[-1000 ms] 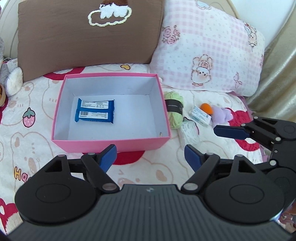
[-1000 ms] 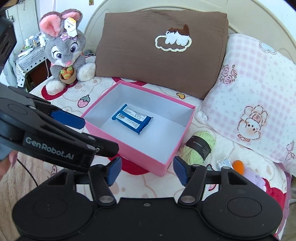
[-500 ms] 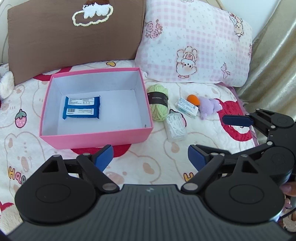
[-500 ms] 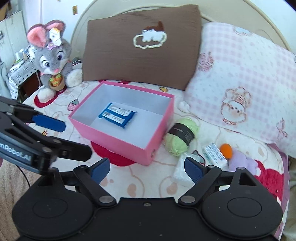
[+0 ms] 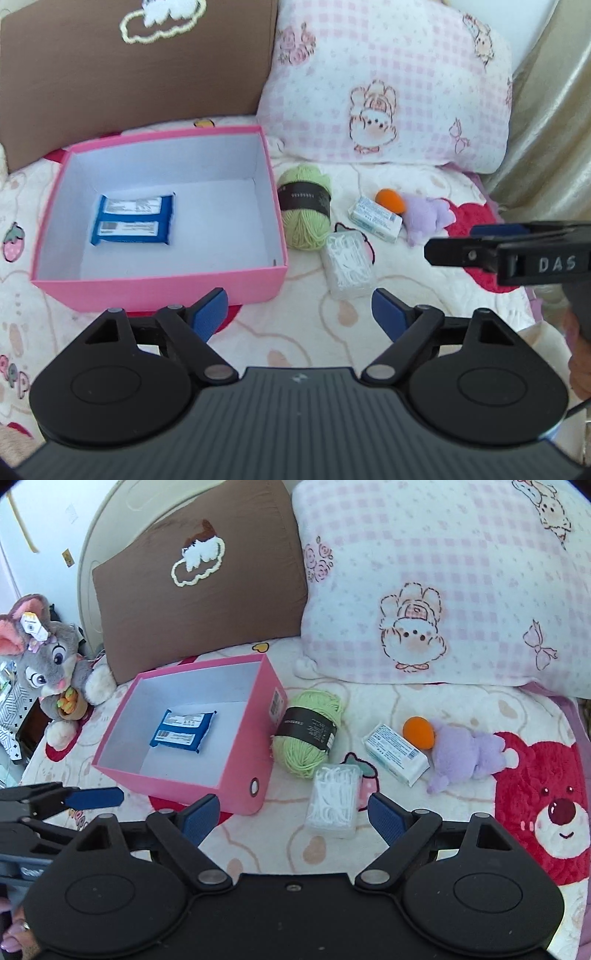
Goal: Organize objects
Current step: 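Raise the right tool out of the box and withdraw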
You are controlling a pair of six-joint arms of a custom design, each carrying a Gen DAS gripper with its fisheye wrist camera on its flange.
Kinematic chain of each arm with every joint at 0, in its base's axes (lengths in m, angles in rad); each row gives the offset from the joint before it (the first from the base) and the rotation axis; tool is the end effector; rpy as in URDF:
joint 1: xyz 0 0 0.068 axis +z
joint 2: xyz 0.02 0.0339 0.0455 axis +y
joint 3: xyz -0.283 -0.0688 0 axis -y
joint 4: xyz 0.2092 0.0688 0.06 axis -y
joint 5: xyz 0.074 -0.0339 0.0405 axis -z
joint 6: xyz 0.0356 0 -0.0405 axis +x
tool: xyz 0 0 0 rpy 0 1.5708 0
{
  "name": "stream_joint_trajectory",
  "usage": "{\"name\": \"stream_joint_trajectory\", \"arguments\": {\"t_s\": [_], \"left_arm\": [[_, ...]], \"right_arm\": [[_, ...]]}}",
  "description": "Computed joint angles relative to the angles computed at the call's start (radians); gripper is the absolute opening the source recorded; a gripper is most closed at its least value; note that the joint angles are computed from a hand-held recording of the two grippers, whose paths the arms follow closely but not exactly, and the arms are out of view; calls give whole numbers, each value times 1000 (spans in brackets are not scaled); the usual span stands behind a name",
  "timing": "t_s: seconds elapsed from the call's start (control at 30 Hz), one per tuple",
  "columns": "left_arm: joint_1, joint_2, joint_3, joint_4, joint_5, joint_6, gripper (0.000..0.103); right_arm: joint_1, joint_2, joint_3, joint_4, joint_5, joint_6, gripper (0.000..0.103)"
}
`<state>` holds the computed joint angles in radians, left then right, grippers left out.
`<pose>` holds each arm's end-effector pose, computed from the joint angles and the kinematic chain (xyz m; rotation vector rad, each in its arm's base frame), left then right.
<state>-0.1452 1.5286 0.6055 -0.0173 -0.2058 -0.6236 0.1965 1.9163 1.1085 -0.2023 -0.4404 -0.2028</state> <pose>0.2448 -0.0284 0.1777 -0.6694 2.3921 -0.0659 0.3504 0.0852 0.1801 -0.6606 2.4438 0.5632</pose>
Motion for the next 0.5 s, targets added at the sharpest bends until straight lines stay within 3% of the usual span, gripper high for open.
{"name": "stream_joint_trajectory", "arguments": {"t_s": [0.2, 0.27, 0.5], "left_arm": [[3, 156, -41, 224, 22, -12, 84], [3, 201, -58, 307, 26, -10, 79], [18, 317, -76, 466, 36, -23, 69]], "right_arm": [[0, 90, 72, 7, -8, -17, 90], [5, 116, 91, 6, -15, -40, 90], [64, 129, -28, 262, 71, -97, 90]]}}
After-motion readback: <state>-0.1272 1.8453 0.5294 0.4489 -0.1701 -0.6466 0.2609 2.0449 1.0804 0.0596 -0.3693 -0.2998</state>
